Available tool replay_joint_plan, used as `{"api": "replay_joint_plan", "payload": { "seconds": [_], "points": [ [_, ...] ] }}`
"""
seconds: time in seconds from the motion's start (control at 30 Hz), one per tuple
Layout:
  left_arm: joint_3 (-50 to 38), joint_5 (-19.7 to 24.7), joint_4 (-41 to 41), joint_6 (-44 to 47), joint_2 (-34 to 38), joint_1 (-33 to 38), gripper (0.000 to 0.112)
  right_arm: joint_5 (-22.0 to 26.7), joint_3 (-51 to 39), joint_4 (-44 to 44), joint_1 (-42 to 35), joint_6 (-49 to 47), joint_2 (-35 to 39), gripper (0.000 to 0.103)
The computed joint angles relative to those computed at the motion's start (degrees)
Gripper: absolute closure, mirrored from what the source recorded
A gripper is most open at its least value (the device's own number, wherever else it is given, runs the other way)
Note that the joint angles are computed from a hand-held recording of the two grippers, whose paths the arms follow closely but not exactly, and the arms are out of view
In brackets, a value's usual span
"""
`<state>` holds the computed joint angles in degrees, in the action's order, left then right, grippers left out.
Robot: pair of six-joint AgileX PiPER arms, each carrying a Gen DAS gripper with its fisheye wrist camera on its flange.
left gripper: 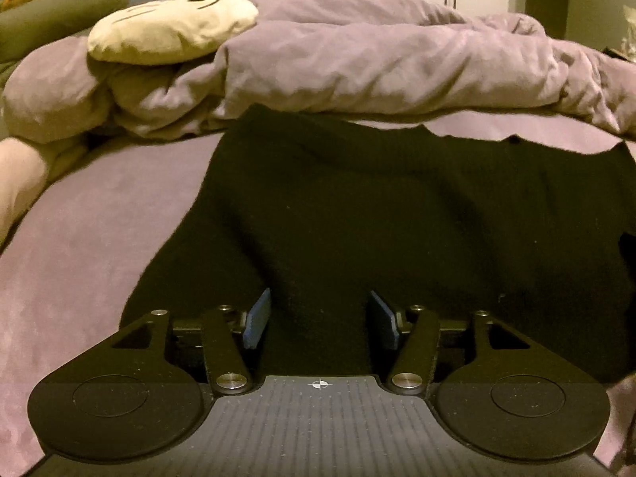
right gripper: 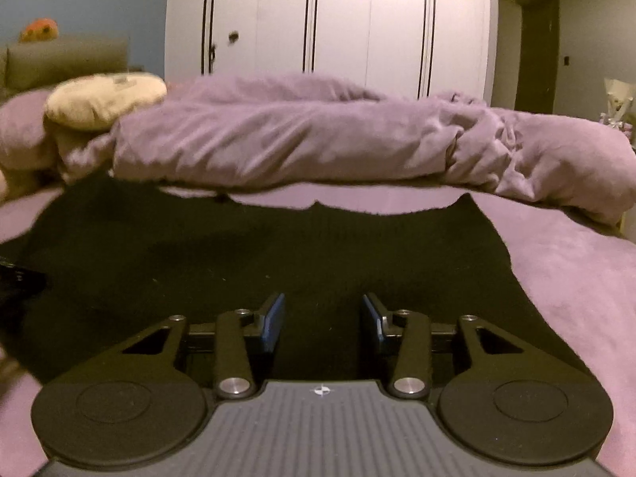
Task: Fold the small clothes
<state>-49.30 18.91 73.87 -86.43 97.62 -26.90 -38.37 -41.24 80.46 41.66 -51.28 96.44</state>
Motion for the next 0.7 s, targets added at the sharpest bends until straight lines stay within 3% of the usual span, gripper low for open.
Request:
{"api": "replay_joint_plan", "payload": {
  "seconds": [0.17,0.57,0.7],
  "points": [
    [-0.75,-0.18,-4.34,4.06,0.71,0.64,0.051,3.99,-1.25,1.56,-3.31,-5.31,1.11,0.062],
    [-3.22,1.95,-9.74,8.71,3.37,0.28,0.046,4.06,-2.45,6.86,-3.86,-12.40,2.36,0.058],
    [-2.02,0.90,-15.63,13.66,1.07,1.14,0.047,7.15,-2.47,10.15,-5.53,-15.65,0.44,0.056]
  ]
}}
